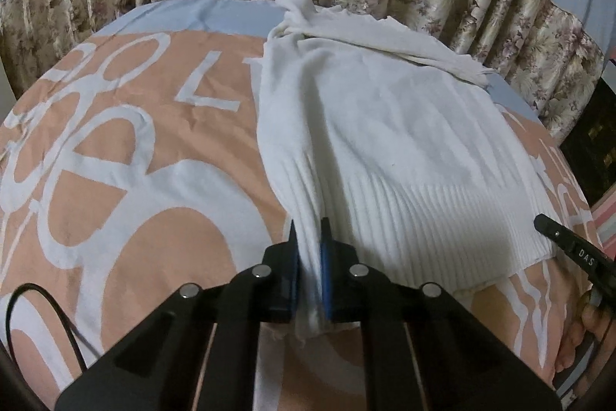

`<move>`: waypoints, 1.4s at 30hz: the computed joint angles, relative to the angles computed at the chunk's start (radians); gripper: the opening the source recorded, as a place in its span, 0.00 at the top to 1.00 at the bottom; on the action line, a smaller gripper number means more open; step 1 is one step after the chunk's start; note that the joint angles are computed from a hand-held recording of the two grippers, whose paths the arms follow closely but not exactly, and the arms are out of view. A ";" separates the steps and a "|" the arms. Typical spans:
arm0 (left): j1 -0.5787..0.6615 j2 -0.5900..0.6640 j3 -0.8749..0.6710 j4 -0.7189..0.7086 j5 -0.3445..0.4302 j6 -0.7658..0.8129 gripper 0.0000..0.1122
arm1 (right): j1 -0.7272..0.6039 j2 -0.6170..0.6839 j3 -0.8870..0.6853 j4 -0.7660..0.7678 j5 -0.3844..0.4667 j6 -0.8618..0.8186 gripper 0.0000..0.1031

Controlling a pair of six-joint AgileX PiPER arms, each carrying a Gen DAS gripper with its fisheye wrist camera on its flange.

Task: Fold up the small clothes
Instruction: 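Grasp the ribbed hem with the right tool while the left tool grasps it too, then lift the hem with both tools and fold it toward the collar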

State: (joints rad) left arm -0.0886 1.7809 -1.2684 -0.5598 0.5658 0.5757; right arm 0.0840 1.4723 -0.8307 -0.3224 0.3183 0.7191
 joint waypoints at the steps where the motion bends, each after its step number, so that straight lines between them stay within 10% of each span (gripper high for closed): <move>1: 0.001 -0.008 0.003 0.008 -0.007 -0.002 0.92 | 0.001 -0.004 0.003 -0.002 -0.001 0.005 0.86; 8: -0.022 -0.102 0.108 0.182 -0.186 -0.048 0.92 | 0.087 -0.088 0.023 -0.125 0.035 0.126 0.88; 29: 0.187 -0.387 0.253 -0.054 0.043 0.230 0.92 | 0.527 -0.350 0.041 -0.354 0.441 0.537 0.88; 42: 0.017 -0.073 -0.203 0.140 -0.011 -0.097 0.92 | 0.179 -0.193 -0.197 -0.127 0.256 0.149 0.88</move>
State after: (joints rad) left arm -0.0717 1.7080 -1.4718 -0.4201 0.5548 0.4792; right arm 0.2631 1.2794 -1.0278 -0.4492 0.5741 0.8684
